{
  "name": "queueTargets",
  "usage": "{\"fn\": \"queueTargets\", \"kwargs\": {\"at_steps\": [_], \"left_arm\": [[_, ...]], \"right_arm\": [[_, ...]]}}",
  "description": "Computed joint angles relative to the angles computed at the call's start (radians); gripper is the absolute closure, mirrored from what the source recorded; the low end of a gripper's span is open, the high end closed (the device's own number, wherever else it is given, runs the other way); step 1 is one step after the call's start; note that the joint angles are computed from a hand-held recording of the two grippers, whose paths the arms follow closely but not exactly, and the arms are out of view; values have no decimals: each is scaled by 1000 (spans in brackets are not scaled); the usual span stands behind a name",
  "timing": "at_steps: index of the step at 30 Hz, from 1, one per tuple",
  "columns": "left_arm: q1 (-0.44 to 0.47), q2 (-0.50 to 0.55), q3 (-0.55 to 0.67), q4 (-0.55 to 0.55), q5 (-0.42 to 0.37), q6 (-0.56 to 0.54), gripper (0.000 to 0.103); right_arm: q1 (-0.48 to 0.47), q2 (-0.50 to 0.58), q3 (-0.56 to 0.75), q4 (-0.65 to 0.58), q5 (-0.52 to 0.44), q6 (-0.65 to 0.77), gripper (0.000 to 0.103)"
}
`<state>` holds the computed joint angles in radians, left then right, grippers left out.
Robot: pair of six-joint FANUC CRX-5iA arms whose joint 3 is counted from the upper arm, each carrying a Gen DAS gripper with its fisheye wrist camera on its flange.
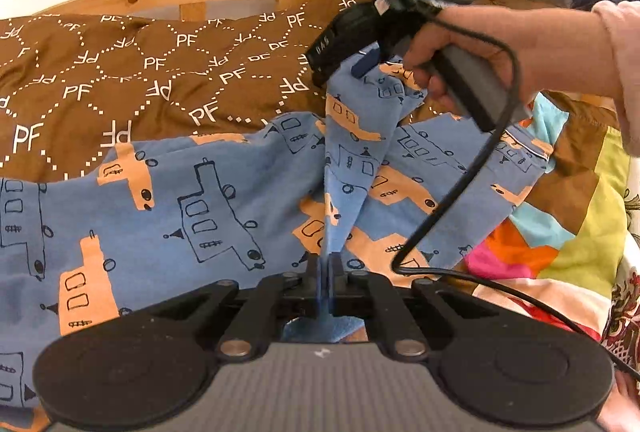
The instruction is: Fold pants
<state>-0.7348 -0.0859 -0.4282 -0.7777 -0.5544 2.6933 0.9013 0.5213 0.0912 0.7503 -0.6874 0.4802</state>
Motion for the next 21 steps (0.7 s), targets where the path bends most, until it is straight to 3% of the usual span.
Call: {"fn": "queueTargets", "kwargs": {"at_steps": [5, 7, 11, 14, 17, 21], "left_arm": [[-15, -1, 5, -31, -18, 26, 103], [-25, -3, 10, -46, -29, 30, 103], [-78, -16, 26, -112, -85, 50, 103], [-124, -22, 41, -157, -136, 48, 103], [-160, -14, 55, -172, -173, 14, 103], [-168, 31, 78, -141, -197, -67, 103]], "right_arm": [[-13, -51, -120, 149, 54, -210, 99], [-30, -94, -181, 188, 103, -295, 102], [-80, -229, -382, 439, 209, -636, 103], [-99, -353, -527, 587, 214, -885, 103], [-60, -471, -648, 549, 152, -980, 103], [20, -545, -726, 355, 78, -927, 103]]}}
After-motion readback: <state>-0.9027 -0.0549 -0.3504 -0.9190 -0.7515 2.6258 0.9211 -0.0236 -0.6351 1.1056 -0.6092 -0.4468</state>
